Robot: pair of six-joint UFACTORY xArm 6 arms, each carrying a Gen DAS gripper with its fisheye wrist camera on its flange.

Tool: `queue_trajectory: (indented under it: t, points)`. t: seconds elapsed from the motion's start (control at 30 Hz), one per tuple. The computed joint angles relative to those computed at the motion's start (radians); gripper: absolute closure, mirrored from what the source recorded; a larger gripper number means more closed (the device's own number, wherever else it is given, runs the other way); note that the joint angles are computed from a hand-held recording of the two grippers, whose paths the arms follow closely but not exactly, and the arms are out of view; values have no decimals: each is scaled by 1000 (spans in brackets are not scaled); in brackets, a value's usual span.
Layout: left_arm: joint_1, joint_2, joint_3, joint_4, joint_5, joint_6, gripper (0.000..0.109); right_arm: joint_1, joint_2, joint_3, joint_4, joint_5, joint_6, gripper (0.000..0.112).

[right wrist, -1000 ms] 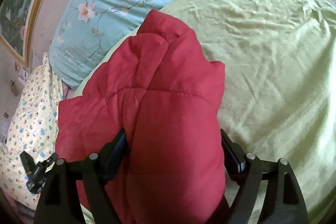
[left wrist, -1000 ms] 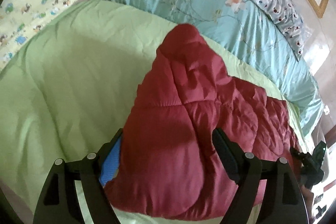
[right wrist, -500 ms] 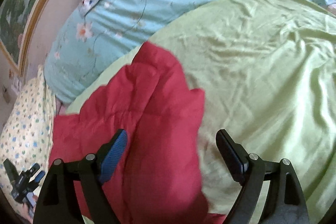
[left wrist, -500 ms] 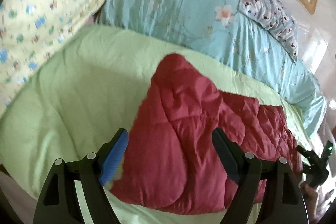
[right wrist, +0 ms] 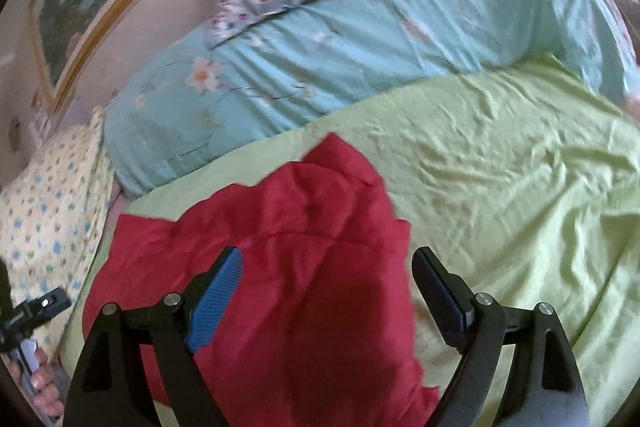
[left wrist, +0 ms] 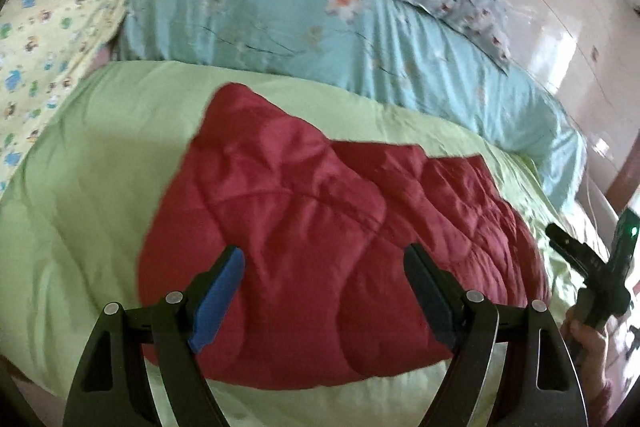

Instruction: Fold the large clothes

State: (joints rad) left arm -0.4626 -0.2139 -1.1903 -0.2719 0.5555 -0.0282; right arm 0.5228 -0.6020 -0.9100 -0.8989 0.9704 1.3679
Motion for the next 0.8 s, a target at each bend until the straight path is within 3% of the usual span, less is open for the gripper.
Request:
queue_trajectory:
  t: [0.3, 0.43, 0.8]
  points:
    - [-40, 73, -71, -30, 53, 97, 26, 21, 145, -100, 184, -74, -230, 24]
    - [-40, 103, -97, -70, 84, 149, 26, 37, 204, -137, 234, -57, -287, 24]
    - [-48, 277, -259, 63, 128, 67, 26, 28, 366, -257, 339, 26, -466, 22]
